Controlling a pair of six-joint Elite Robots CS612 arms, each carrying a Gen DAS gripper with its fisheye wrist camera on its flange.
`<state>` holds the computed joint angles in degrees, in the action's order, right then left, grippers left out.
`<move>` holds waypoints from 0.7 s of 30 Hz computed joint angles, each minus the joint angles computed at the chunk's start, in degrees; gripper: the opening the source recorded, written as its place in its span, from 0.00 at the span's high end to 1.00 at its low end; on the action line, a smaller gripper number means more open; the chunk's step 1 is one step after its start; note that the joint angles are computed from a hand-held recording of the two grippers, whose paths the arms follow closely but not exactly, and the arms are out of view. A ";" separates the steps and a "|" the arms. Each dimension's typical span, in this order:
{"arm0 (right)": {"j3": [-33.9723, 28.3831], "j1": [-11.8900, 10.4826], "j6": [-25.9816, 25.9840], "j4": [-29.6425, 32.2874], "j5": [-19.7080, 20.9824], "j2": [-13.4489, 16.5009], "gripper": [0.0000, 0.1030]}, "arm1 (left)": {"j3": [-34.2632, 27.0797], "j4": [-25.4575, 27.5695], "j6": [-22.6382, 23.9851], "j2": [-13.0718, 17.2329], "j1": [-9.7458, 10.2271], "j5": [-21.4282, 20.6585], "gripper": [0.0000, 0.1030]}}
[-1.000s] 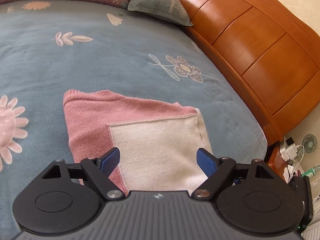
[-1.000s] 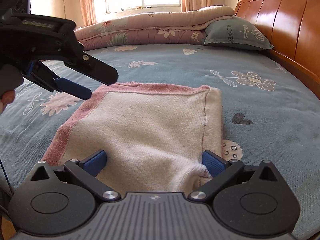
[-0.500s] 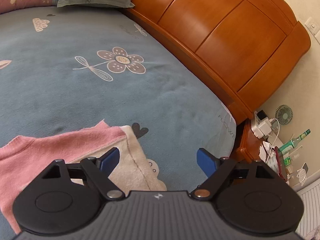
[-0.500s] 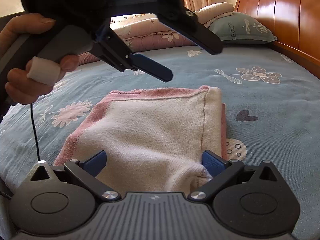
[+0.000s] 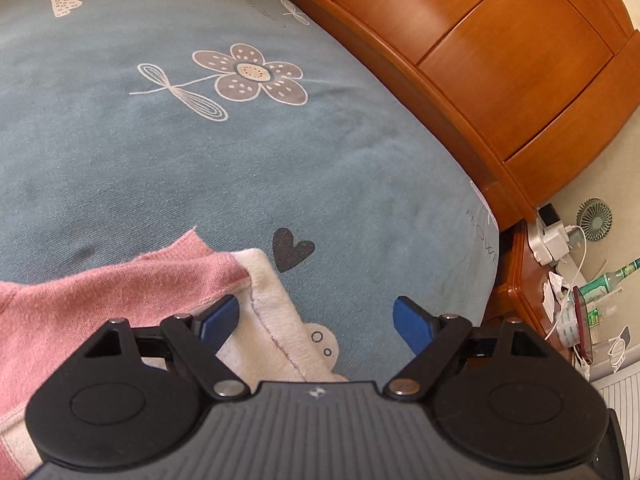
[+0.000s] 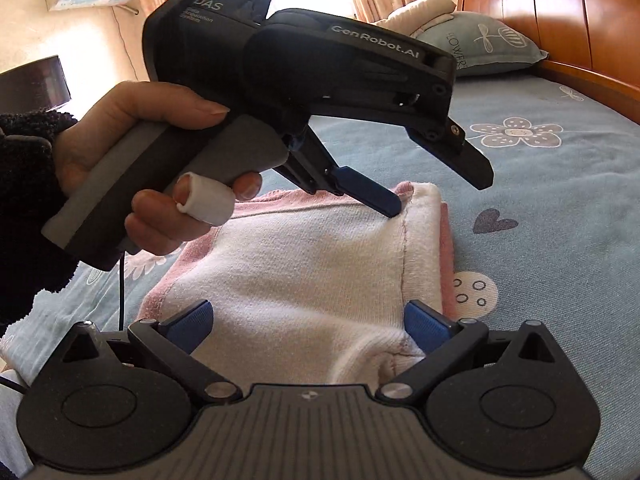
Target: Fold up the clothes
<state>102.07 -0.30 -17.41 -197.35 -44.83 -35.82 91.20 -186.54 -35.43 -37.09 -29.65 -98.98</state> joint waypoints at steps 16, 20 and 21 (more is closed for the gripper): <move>0.72 1.15 -0.57 -1.79 -4.17 -0.40 0.00 | 18.90 -17.69 -17.35 -5.99 -2.52 8.32 0.18; 0.91 1.46 -1.54 -1.54 -5.39 -0.66 0.00 | 19.33 -21.26 -20.76 -4.71 -2.37 8.68 0.18; 0.96 1.46 -1.96 -1.06 -5.56 -0.83 0.00 | 19.44 -20.95 -20.41 -5.08 -2.47 8.94 0.18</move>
